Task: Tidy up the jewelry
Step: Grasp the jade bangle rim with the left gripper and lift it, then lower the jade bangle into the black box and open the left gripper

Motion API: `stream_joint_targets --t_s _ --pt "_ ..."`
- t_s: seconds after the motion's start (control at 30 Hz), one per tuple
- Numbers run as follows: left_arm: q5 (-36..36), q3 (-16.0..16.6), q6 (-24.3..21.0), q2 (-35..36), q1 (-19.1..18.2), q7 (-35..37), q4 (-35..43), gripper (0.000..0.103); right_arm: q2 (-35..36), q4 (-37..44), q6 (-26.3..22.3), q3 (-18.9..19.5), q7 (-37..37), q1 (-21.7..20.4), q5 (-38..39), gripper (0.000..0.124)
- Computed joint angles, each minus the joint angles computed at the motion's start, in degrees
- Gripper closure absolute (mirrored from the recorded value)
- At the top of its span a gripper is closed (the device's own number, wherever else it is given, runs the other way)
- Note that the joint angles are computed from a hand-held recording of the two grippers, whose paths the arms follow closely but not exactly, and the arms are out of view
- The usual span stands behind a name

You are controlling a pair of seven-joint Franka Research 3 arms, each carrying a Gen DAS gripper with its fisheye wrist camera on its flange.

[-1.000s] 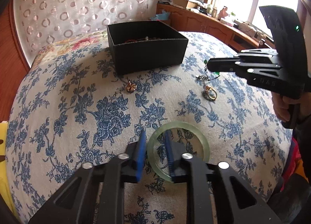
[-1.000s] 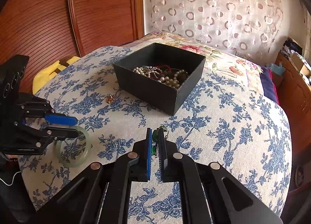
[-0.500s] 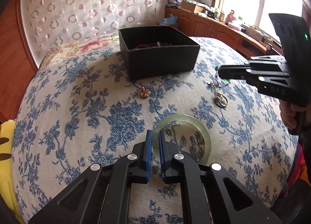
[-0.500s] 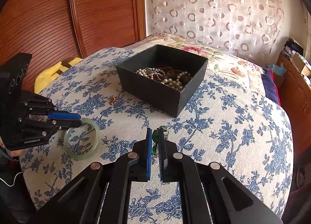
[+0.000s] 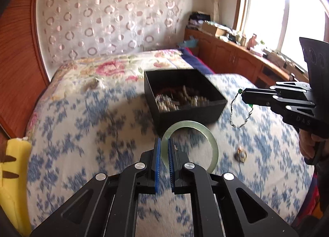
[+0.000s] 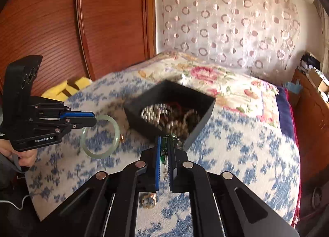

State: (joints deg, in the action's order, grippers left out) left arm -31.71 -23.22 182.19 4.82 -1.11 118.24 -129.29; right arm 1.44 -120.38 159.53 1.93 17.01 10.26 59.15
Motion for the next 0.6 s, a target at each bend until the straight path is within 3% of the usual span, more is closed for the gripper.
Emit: stream_joint_targets --t_s 0.1,0.6 --pt "1.3 0.1 0.3 0.9 0.2 -0.9 2.0 0.097 0.6 1.9 -0.5 0.0 -0.7 -0.1 0.5 0.117" --pt "22.3 5.5 -0.7 6.9 -1.7 -19.0 9.9 0.097 8.2 12.9 -1.6 2.3 0.9 -2.0 -1.1 0.117"
